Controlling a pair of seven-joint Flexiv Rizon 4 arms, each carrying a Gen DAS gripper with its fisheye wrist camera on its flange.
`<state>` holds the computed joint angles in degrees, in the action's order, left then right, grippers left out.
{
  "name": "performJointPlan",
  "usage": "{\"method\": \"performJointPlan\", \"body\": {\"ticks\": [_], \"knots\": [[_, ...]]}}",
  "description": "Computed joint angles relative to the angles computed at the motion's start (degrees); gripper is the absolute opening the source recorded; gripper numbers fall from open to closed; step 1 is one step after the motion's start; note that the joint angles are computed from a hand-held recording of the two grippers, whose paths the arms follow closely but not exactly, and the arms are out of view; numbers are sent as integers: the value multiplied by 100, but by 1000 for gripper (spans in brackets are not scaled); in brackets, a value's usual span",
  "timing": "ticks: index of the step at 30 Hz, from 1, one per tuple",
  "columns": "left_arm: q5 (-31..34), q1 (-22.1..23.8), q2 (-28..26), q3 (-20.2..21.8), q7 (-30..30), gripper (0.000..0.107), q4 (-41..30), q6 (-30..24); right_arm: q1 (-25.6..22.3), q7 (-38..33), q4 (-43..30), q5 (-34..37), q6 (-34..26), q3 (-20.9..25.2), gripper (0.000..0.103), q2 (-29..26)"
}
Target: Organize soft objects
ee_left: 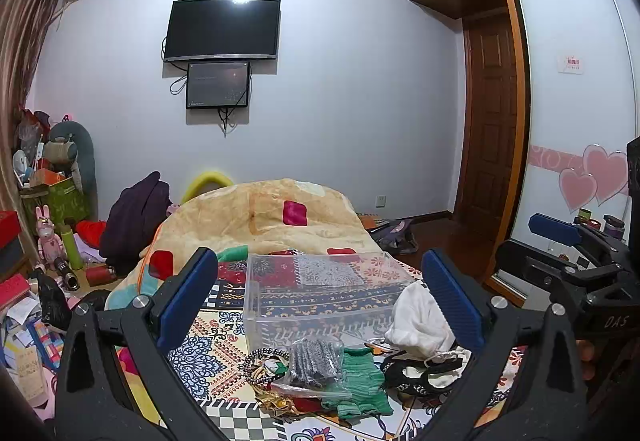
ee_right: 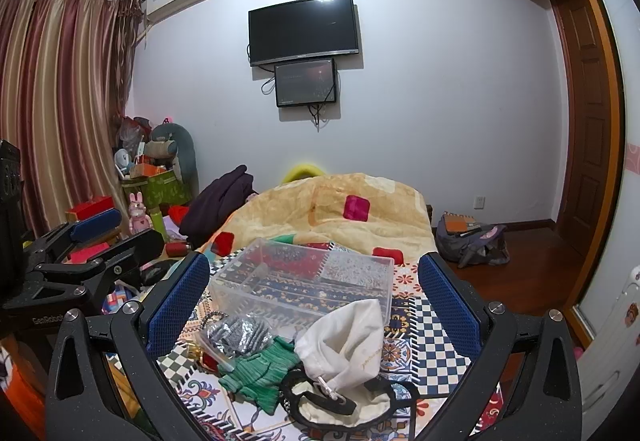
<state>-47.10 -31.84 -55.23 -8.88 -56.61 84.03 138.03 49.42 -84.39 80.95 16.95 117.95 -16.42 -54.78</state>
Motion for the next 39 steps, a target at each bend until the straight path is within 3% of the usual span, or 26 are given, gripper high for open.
{"method": "performJointPlan", "body": {"ticks": [28,39], "knots": [[91,5,50,22,-103,103,57,-45,-24,-57,30,15,52,92,103,62],[110,17,152,131,-151,103,263,-447,-260,-33,60,-329,-31,335,103,68]]}}
